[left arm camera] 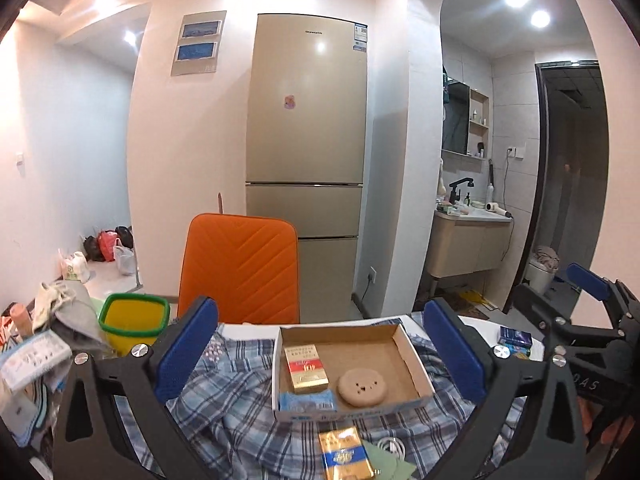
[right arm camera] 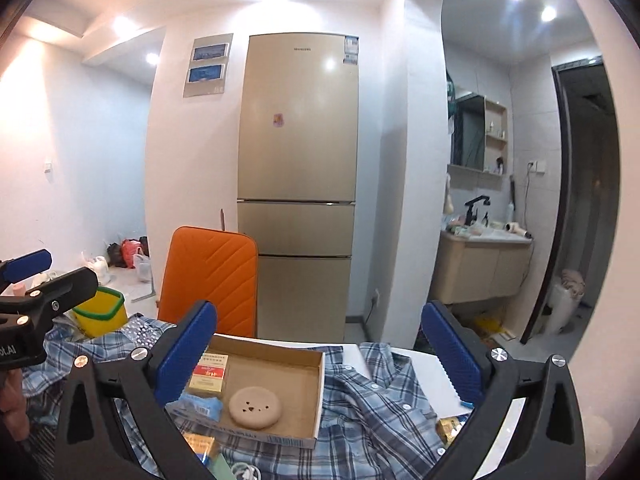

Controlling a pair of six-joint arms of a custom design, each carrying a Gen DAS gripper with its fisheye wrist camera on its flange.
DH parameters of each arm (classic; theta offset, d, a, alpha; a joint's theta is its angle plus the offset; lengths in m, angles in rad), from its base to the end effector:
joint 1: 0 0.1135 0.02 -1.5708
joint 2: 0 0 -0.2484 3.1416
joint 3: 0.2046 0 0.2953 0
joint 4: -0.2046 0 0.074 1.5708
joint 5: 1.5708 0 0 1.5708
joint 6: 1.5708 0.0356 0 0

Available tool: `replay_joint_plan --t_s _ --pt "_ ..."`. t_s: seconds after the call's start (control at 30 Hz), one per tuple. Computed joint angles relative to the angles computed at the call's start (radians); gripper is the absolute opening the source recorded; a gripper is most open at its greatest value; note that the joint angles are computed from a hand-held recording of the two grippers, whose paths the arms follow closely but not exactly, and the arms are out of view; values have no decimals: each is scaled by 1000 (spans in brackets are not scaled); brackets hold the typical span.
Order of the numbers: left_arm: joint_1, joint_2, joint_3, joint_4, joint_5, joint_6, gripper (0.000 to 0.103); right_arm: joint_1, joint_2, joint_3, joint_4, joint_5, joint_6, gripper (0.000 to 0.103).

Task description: Organize soft objects

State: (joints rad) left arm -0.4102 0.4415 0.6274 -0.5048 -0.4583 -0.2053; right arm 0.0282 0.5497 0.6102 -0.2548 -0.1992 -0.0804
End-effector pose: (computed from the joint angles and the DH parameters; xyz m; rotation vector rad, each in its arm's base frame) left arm 0.1613 -0.0530 0.2988 -0.1198 1.8519 0.0060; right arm 0.1997 0.0127 0.2996 -0.2396 1.7469 0.1378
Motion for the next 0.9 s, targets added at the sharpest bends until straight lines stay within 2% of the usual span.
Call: replay_joint_plan --t_s 0.17,0.4,0.53,0.73,0.9 --pt "-50 -122 -91 -74 -43 -20 102 -22 -172 -86 -83 -9 0 103" --pt "-68 -248 -205 -175 -21 -82 102 -110 -345 -209 -169 -50 32 103" --pt "-137 -285 -259 -211 -68 -115 102 -164 -375 -255 -209 -58 5 103" --pt "-130 -266 -315 -208 -19 -151 102 -180 -384 -306 -244 -47 -39 103" --pt "-149 -275 -359 -207 -59 -169 102 -146 -385 -330 -288 -15 -52 103"
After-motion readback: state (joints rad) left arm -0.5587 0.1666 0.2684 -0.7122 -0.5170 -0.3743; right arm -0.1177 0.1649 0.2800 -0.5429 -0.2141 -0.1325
